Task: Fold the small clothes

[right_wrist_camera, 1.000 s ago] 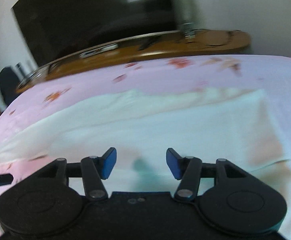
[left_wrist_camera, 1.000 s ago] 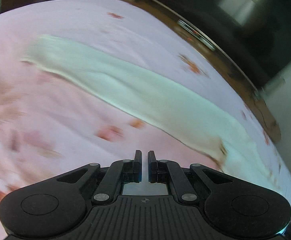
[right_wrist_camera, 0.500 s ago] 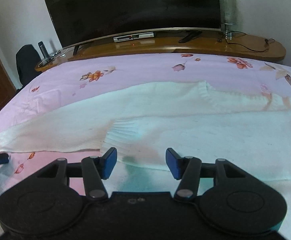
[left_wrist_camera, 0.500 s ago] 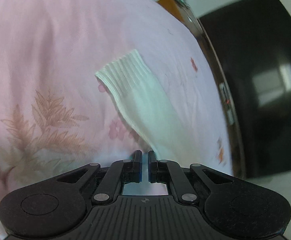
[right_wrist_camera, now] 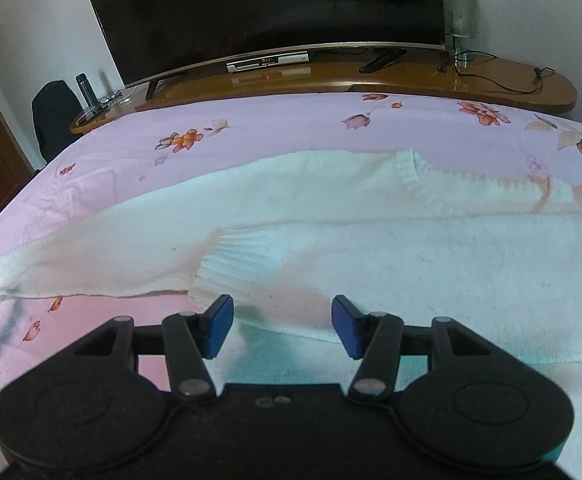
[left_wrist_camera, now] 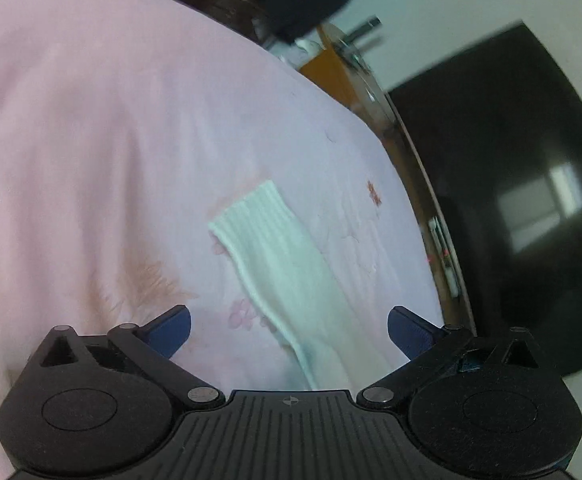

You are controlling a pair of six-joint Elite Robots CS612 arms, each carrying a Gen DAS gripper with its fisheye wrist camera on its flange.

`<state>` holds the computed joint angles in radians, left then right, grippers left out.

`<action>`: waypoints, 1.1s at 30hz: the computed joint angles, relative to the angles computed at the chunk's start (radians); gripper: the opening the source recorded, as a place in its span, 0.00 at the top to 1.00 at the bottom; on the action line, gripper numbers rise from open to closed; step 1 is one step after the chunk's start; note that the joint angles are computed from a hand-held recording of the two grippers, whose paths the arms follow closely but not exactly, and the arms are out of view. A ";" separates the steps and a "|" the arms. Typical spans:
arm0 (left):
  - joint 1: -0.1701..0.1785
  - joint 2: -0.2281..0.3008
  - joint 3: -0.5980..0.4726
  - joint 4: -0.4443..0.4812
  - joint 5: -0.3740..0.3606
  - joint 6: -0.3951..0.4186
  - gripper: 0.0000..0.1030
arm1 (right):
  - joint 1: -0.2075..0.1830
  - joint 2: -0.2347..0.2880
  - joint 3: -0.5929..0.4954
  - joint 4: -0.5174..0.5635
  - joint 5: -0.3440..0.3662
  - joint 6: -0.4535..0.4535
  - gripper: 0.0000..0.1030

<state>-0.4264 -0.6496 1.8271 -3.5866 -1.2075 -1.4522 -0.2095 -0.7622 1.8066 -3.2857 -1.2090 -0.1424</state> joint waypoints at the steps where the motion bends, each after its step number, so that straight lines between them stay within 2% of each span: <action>1: 0.008 0.011 -0.009 -0.020 -0.027 -0.008 0.00 | 0.000 0.001 -0.001 -0.001 0.000 0.002 0.47; 2: 0.013 0.021 -0.019 -0.029 -0.041 -0.015 0.01 | 0.001 0.001 -0.002 -0.004 0.000 0.003 0.47; 4: 0.018 0.035 -0.033 -0.031 -0.042 -0.036 0.22 | 0.003 0.002 -0.002 -0.011 -0.006 0.002 0.47; 6: 0.022 0.052 -0.046 -0.054 -0.044 -0.062 0.26 | 0.003 0.002 -0.001 -0.019 -0.010 0.004 0.47; 8: 0.024 0.062 -0.058 -0.064 -0.032 -0.052 0.26 | 0.003 0.004 -0.001 -0.031 -0.019 0.005 0.47; 9: 0.022 0.066 -0.066 -0.065 -0.023 -0.046 0.30 | 0.002 0.005 -0.002 -0.033 -0.021 0.005 0.48; 10: 0.021 0.071 -0.075 -0.061 -0.012 -0.044 0.53 | 0.002 0.006 -0.003 -0.032 -0.022 0.005 0.48; 11: 0.028 0.080 -0.090 -0.049 -0.029 -0.043 0.69 | 0.003 0.008 -0.004 -0.037 -0.027 0.006 0.49; 12: 0.038 0.086 -0.105 -0.022 -0.059 -0.065 0.95 | 0.004 0.009 -0.005 -0.041 -0.032 0.009 0.49; 14: 0.038 0.102 -0.123 -0.007 -0.052 -0.099 0.97 | 0.006 0.011 -0.009 -0.038 -0.040 0.005 0.49; 19: 0.019 0.082 -0.138 0.061 0.016 -0.001 0.97 | 0.003 0.013 -0.010 -0.055 -0.045 -0.001 0.50; 20: 0.013 0.076 -0.137 0.052 0.032 0.036 0.97 | 0.003 0.015 -0.009 -0.067 -0.049 0.000 0.50; 22: -0.006 0.064 -0.146 0.013 0.070 0.164 0.97 | 0.010 0.021 -0.015 -0.060 -0.090 -0.026 0.50; 24: -0.019 0.054 -0.168 -0.034 0.049 0.291 0.97 | 0.025 0.038 -0.022 -0.067 -0.140 -0.112 0.49; 25: -0.025 0.055 -0.190 -0.049 0.032 0.349 0.97 | 0.035 0.048 -0.020 -0.107 -0.166 -0.161 0.47; 27: -0.045 0.055 -0.239 -0.071 -0.034 0.463 0.97 | 0.037 0.049 -0.020 -0.111 -0.170 -0.156 0.47; 28: -0.057 0.059 -0.267 -0.067 -0.067 0.515 0.97 | 0.030 0.042 -0.023 -0.085 -0.148 -0.133 0.47; 30: -0.081 0.074 -0.328 -0.046 -0.154 0.599 0.97 | -0.003 0.024 -0.015 -0.049 -0.056 -0.059 0.51; 33: -0.120 0.106 -0.414 0.025 -0.285 0.653 0.97 | -0.055 -0.001 0.015 -0.086 0.001 0.035 0.49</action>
<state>-0.5460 -0.5431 1.4133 -3.5615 -1.4929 -0.7994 -0.2642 -0.7633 1.8219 -3.3720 -1.2079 -0.1071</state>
